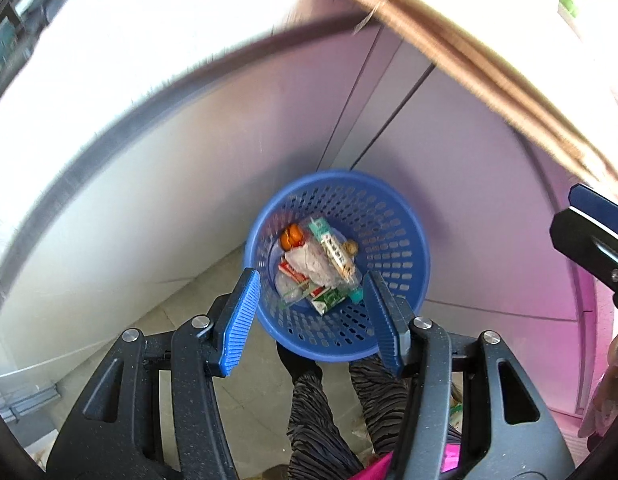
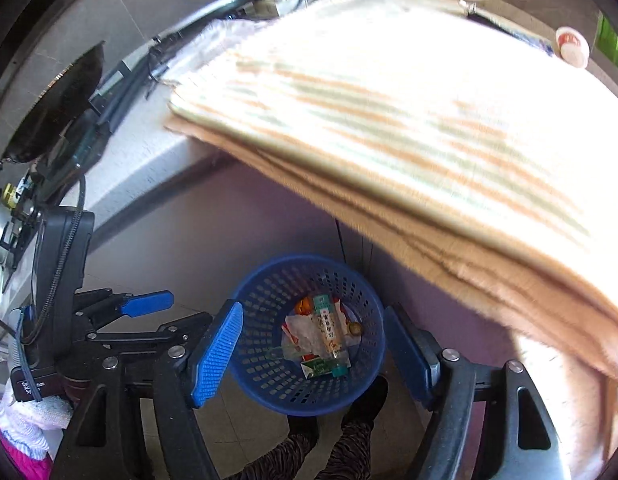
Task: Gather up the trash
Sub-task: 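Raise both tools back over the towel toward the toothpaste and cup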
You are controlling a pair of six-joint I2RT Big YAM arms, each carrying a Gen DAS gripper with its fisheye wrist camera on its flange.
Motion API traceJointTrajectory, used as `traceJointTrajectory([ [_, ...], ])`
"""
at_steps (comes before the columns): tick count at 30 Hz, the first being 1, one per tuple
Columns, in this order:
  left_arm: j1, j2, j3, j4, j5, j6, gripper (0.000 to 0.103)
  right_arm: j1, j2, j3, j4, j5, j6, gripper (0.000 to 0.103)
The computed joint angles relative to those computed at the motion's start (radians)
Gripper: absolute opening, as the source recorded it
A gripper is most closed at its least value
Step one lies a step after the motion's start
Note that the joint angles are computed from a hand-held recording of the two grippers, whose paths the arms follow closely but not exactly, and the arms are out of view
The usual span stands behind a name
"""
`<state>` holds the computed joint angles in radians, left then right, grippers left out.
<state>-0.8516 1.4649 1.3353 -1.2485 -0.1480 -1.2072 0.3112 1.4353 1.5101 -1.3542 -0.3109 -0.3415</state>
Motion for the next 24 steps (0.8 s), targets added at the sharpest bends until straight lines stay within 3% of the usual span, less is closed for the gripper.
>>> traceJointTrajectory([
  [12, 0.003, 0.03, 0.211, -0.118, -0.149, 0.032, 0.055, -0.068, 0.026, 0.179, -0.044, -0.085, -0.071, 0.086],
  [22, 0.026, 0.138, 0.456, -0.172, -0.205, 0.146, 0.055, -0.147, 0.107, 0.355, -0.07, -0.113, -0.105, 0.092],
  [24, 0.036, 0.169, 0.512, -0.18, -0.21, 0.175, 0.055, -0.163, 0.13, 0.394, -0.073, -0.109, -0.106, 0.098],
])
